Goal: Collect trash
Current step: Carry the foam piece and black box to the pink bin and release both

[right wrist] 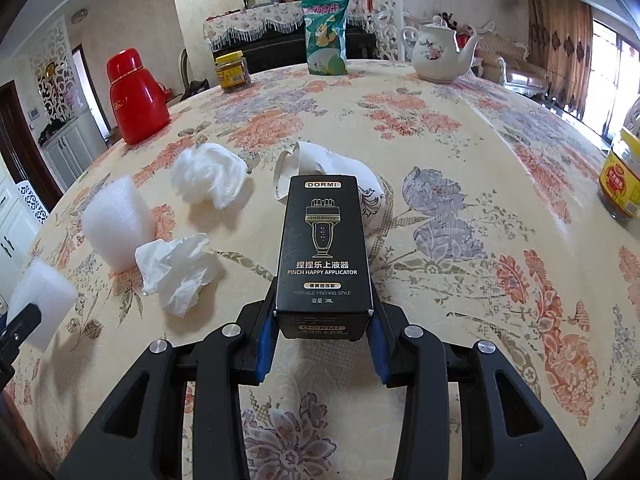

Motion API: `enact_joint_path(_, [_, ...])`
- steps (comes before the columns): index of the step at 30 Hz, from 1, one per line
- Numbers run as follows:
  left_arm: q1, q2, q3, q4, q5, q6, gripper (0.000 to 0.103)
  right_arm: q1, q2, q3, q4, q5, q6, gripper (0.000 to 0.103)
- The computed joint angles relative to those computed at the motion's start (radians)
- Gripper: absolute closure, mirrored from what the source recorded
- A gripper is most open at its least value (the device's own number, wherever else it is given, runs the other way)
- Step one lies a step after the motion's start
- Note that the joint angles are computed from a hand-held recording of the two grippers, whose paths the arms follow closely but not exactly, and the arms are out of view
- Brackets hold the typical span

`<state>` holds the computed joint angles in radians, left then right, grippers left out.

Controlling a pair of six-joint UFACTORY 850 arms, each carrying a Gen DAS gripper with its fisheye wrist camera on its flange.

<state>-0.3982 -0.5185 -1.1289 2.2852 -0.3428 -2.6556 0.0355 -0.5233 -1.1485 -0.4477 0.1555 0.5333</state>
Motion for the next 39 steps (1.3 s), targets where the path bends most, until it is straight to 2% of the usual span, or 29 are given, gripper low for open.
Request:
enact_joint_path(3, [-0.008, 0.03, 0.038, 0.011, -0.019, -0.039, 0.042, 0.006, 0.007, 0.008, 0.117, 0.005, -0.122, 0.065])
enact_joint_path(6, [-0.016, 0.059, 0.073, 0.039, -0.025, -0.084, 0.042, 0.013, 0.035, 0.042, 0.141, 0.019, -0.17, 0.065])
enact_joint_path(8, [-0.03, 0.086, 0.106, 0.053, -0.051, -0.093, 0.041, 0.015, 0.083, 0.094, 0.046, 0.045, -0.089, 0.065])
enact_joint_path(12, [-0.054, 0.125, 0.153, 0.076, -0.082, -0.118, 0.041, 0.029, 0.193, 0.211, -0.022, 0.097, -0.061, 0.065])
enact_joint_path(18, [-0.103, 0.192, 0.234, 0.094, -0.159, -0.155, 0.041, 0.045, 0.354, 0.381, -0.026, 0.202, -0.065, 0.065])
enact_joint_path(22, [-0.13, 0.244, 0.289, 0.09, -0.208, -0.151, 0.04, 0.064, 0.439, 0.458, -0.032, 0.244, -0.073, 0.065])
enact_joint_path(32, [-0.171, 0.36, 0.416, 0.044, -0.308, -0.127, 0.04, 0.128, 0.547, 0.552, -0.002, 0.3, -0.122, 0.065])
enact_joint_path(39, [-0.163, 0.44, 0.513, 0.011, -0.367, -0.124, 0.04, 0.191, 0.574, 0.579, 0.017, 0.316, -0.159, 0.065])
